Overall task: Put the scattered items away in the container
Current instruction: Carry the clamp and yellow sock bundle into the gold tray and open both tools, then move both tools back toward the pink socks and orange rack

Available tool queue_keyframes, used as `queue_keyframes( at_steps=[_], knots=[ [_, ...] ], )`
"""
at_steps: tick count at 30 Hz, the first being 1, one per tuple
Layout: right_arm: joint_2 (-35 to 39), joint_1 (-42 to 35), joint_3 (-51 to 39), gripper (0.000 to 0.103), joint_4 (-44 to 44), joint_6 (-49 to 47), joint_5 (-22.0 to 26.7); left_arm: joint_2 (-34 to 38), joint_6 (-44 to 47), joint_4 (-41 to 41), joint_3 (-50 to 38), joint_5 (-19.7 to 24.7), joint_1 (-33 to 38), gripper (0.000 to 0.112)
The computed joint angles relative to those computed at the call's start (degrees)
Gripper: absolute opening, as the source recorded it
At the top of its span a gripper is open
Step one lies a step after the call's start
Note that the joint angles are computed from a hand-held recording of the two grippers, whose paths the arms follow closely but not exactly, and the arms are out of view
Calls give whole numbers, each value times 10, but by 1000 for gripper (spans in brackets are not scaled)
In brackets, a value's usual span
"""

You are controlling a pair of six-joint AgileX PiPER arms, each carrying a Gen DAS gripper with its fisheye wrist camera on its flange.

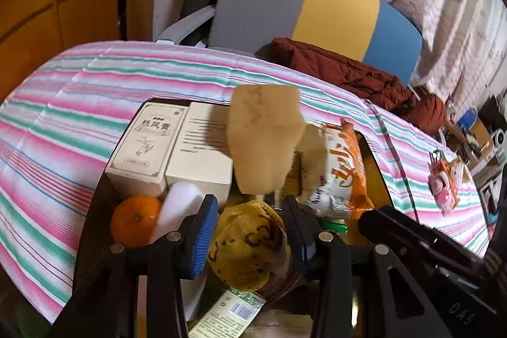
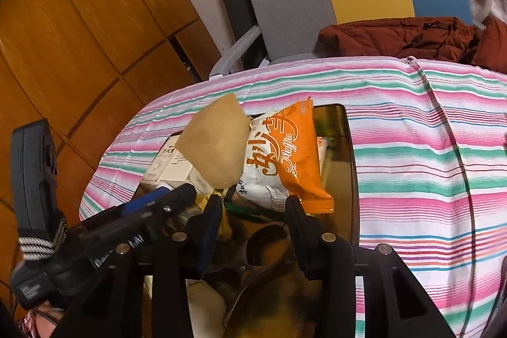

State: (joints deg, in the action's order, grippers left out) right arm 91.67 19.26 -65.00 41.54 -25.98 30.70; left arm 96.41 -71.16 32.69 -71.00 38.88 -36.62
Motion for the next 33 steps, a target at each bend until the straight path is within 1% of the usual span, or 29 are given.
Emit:
queue_keyframes(
  at_steps=[5, 7, 9, 15, 18, 22, 25, 27, 30, 33],
  knots=[
    [-22, -13, 13, 43, 11, -13, -10, -1, -16, 24, -16, 10, -19, 45],
    [-32, -23, 17, 43, 10, -15, -17, 1, -26, 39, -29, 17, -29, 49],
    [-38, -40, 15, 43, 16, -23, -11, 2, -29, 48, -42, 23, -37, 50],
    [-44, -94, 8, 43, 32, -44, 11, 35, 13, 32, -103, 41, -53, 50],
    [-47, -123, 4, 43, 32, -54, 20, 51, 20, 33, -132, 51, -66, 50],
    [-53, -173, 0, 43, 36, -80, 35, 79, 43, 23, -178, 62, -80, 50],
    [-50, -226, -17, 43, 23, -88, 53, 108, 75, 5, -225, 72, -86, 50],
    [-43, -258, -30, 44, 7, -88, 57, 126, 91, -3, -253, 76, -91, 50],
    [-23, -314, -55, 45, -22, -81, 60, 163, 120, -20, -309, 88, -96, 50],
    [12, -365, -90, 45, -49, -66, 61, 210, 163, -58, -383, 108, -98, 50]
  ],
)
